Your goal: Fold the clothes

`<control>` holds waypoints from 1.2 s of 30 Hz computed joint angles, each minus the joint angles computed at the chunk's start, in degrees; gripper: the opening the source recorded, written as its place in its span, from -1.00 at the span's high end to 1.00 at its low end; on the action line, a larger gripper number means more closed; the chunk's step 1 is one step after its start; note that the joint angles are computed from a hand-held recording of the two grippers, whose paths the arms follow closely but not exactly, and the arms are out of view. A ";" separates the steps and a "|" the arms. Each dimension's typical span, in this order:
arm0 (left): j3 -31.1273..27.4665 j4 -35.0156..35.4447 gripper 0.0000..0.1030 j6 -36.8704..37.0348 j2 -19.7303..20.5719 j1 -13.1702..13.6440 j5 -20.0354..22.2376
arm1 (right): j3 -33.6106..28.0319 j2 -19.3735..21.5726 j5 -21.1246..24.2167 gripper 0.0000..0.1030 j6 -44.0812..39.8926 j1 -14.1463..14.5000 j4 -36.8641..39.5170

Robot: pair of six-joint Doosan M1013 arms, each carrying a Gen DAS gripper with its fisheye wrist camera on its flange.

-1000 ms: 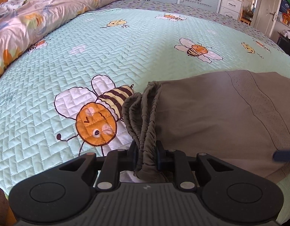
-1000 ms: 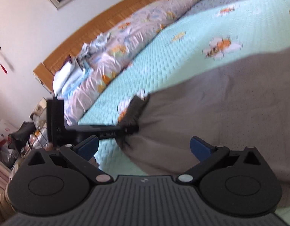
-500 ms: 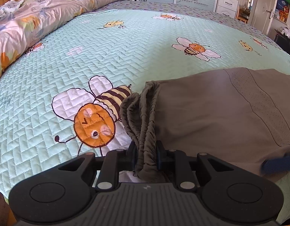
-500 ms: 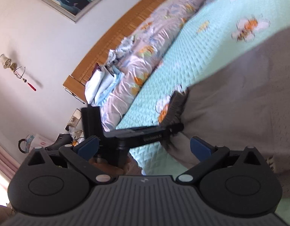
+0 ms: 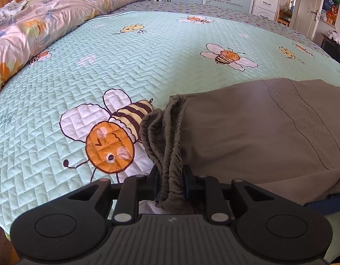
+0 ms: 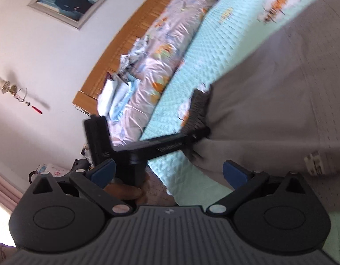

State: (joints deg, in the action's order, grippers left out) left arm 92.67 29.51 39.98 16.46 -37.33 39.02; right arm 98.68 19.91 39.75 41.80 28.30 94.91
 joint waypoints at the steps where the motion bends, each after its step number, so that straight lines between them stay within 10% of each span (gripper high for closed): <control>1: 0.00 0.00 0.56 0.00 0.00 0.00 0.00 | 0.31 0.08 -0.24 -0.99 0.66 0.00 -0.25; 17: 0.60 -1.96 0.56 0.29 -0.22 0.75 -1.80 | 3.39 -0.64 2.60 -1.00 -2.47 -2.01 10.19; 26: 2.22 -10.32 0.53 1.97 -1.19 3.14 -6.91 | 10.60 -2.63 7.66 -1.00 -13.85 -5.78 38.98; 36: 5.61 -26.50 0.45 6.36 -2.57 6.59 -15.70 | 12.59 -2.92 7.65 -0.99 -10.60 -6.21 31.54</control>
State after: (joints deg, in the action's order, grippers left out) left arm 98.27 3.01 46.34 13.89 -30.73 23.32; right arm 111.28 16.99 47.40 31.20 22.09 126.45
